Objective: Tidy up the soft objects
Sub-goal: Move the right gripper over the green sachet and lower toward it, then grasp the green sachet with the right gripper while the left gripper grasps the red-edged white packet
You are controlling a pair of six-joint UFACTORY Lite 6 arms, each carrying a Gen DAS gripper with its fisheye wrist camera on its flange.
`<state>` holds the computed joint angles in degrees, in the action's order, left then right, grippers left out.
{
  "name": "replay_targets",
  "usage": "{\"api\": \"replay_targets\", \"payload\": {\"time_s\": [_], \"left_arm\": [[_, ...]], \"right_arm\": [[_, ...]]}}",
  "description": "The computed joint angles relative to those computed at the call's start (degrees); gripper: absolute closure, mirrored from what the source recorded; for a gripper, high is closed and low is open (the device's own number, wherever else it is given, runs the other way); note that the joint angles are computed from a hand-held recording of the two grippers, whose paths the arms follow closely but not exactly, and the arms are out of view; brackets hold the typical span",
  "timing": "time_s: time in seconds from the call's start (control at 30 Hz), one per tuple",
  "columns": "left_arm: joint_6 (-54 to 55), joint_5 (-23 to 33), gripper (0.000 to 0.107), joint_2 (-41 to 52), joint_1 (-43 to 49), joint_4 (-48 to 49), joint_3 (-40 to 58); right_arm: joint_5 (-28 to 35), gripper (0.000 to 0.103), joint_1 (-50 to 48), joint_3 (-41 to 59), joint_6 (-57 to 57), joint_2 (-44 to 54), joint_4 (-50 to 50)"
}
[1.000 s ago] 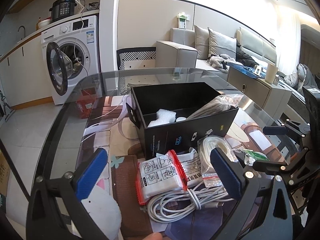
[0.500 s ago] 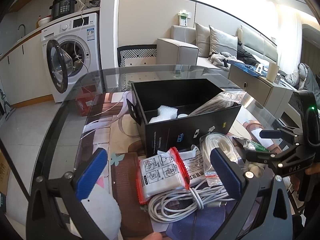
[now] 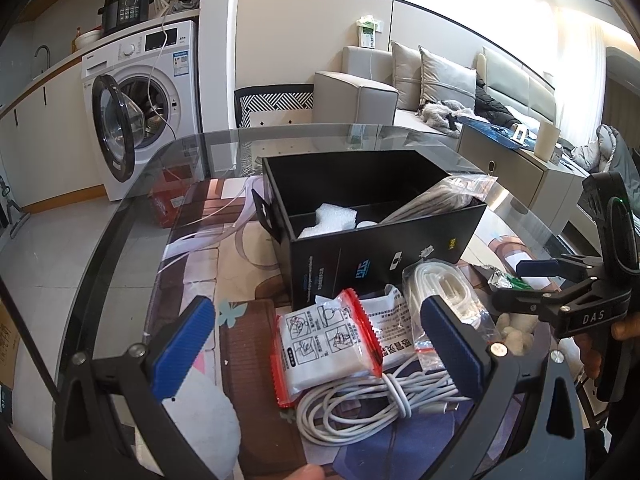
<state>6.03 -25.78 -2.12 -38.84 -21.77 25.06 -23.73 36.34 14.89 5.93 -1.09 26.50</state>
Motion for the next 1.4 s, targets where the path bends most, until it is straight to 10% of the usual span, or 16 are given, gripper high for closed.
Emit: {"api": "replay_targets", "payload": {"time_s": [0.57,1.17,1.4], "left_arm": [[-0.7,0.1,0.004,0.9,0.1,0.8,0.5],[-3.1,-0.1,0.004,3.1,1.8,4.1,1.2],[-3.0,-0.2,0.004,3.2,1.6,3.9,1.2]], "right_arm": [[-0.8,0.001,0.2,3.2,-20.3,3.1,22.5],[-2.0,0.001,0.8,6.3,-27.4,8.4,22.0],[-3.9,0.031,2.6,6.1,-26.3,7.9,22.3]]}}
